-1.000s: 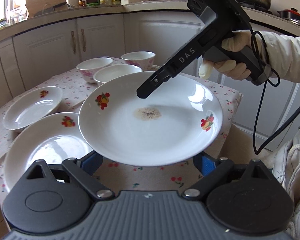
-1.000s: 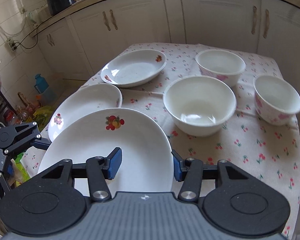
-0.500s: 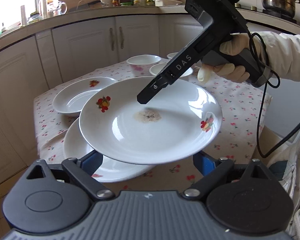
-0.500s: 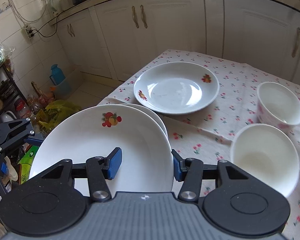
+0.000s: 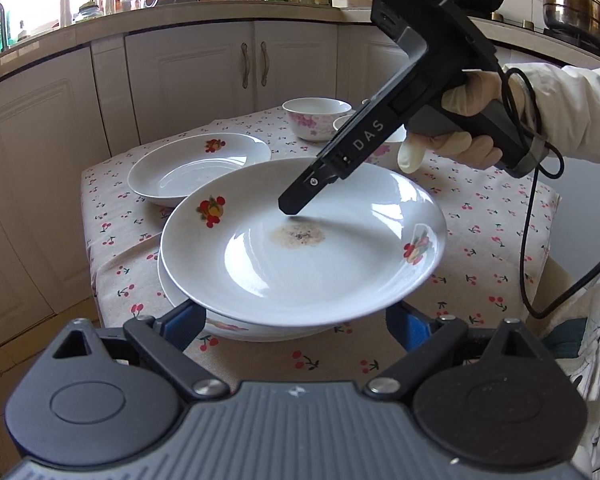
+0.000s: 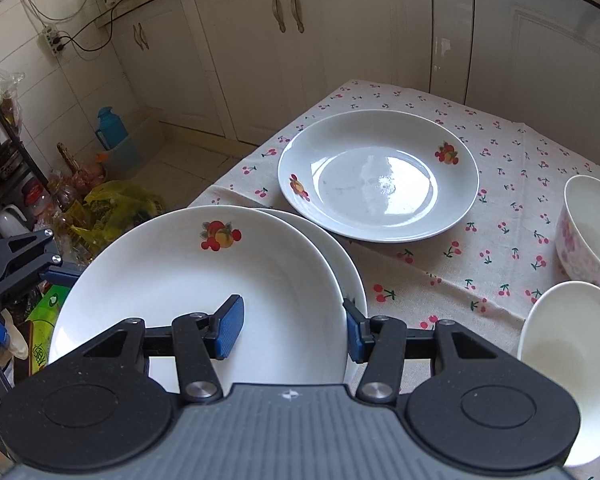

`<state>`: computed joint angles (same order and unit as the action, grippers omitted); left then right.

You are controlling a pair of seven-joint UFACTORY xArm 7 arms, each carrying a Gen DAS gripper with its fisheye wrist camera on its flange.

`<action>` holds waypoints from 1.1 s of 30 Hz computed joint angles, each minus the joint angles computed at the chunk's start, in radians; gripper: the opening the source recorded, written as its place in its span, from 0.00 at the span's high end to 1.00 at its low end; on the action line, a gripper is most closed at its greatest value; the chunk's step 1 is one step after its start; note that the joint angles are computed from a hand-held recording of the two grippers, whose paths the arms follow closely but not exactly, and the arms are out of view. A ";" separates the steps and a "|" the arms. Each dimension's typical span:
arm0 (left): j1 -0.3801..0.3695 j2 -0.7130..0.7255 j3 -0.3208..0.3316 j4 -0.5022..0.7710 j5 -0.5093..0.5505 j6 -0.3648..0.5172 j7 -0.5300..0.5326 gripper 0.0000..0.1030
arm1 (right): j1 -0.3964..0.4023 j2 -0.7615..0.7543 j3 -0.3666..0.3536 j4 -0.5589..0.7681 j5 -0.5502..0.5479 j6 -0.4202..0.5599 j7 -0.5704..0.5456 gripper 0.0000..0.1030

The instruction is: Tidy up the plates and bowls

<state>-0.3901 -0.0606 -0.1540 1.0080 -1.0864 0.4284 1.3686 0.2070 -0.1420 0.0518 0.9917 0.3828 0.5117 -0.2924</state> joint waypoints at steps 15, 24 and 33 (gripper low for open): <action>0.010 0.010 -0.001 0.000 0.040 -0.002 -0.049 0.06 | -0.006 0.039 0.016 0.031 -0.053 0.012 0.045 0.45; 0.015 0.012 0.000 0.003 0.054 -0.006 -0.081 0.06 | -0.010 0.045 0.027 0.043 -0.115 0.027 0.086 0.45; 0.017 0.028 -0.004 0.014 0.065 -0.011 -0.087 0.06 | -0.011 0.009 0.019 0.033 -0.119 0.070 0.105 0.45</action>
